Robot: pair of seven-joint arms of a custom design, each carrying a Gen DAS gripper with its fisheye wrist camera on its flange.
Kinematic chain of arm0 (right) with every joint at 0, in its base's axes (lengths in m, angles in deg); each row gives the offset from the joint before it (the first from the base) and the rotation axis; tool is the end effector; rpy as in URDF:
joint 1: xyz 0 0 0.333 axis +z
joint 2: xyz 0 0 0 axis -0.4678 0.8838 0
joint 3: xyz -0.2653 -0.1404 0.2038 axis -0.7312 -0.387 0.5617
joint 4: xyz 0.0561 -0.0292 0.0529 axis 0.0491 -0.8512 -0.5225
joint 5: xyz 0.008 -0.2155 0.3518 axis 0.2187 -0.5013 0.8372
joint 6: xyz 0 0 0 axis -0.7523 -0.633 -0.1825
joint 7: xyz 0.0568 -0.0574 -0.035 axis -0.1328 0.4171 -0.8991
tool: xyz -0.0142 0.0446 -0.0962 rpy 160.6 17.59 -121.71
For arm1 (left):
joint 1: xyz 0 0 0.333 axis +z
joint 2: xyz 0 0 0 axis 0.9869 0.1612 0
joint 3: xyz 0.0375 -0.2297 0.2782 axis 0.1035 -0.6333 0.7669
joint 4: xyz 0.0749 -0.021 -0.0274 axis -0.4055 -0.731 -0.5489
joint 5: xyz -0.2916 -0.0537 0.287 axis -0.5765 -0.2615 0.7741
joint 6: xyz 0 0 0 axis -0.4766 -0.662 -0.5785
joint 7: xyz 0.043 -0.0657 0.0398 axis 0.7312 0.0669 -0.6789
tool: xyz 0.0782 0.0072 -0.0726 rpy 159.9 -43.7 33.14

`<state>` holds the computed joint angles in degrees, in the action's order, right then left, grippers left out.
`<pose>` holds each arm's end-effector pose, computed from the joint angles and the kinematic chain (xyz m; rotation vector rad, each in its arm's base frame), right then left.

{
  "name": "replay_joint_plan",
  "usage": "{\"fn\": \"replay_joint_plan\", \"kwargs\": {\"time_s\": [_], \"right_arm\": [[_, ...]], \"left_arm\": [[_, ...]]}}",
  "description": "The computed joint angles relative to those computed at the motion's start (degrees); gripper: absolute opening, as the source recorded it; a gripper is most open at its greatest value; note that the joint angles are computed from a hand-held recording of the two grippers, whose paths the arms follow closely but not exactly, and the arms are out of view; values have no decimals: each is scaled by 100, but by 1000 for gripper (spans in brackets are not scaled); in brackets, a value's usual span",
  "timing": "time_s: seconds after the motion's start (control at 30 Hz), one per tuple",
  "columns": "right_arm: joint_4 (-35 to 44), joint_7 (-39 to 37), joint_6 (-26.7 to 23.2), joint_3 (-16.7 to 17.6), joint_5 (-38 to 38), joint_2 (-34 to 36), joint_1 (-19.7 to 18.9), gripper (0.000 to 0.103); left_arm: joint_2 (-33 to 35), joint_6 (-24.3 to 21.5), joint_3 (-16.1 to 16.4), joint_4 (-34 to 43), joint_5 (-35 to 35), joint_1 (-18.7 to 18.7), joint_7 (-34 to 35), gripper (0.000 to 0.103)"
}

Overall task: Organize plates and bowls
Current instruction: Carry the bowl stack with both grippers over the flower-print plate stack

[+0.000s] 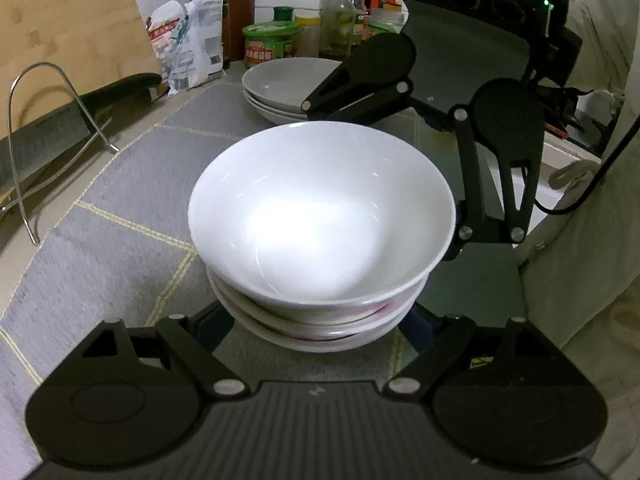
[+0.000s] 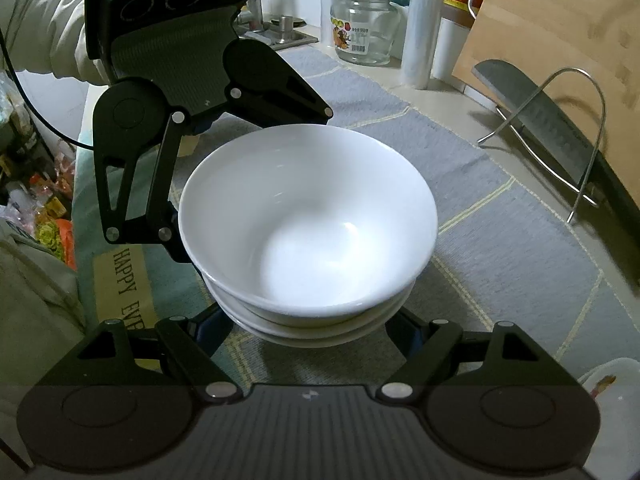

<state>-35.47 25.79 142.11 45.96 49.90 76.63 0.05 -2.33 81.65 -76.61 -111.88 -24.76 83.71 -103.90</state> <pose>0.6128 0.4110 0.5017 -2.2277 1.3064 -0.3319 0.7542 -0.1738 0.4745 -0.2621 -2.7989 1.0405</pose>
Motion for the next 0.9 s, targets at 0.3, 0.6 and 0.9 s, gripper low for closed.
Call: {"fn": "replay_joint_plan", "kwargs": {"time_s": [0.3,0.6,0.9], "right_arm": [[-145,-126,37,43,37,-138,-48,86],[-650,-1115,276,276,663,-543,-385,86],[-1248,-2386,224,292,1441,-1136,-663,86]], "left_arm": [[-302,241,15,-417,-114,30,49,87],[-1062,979,81,-1435,-407,-66,-102,87],[-1712,1738,106,-2300,-783,-355,-344,87]]}}
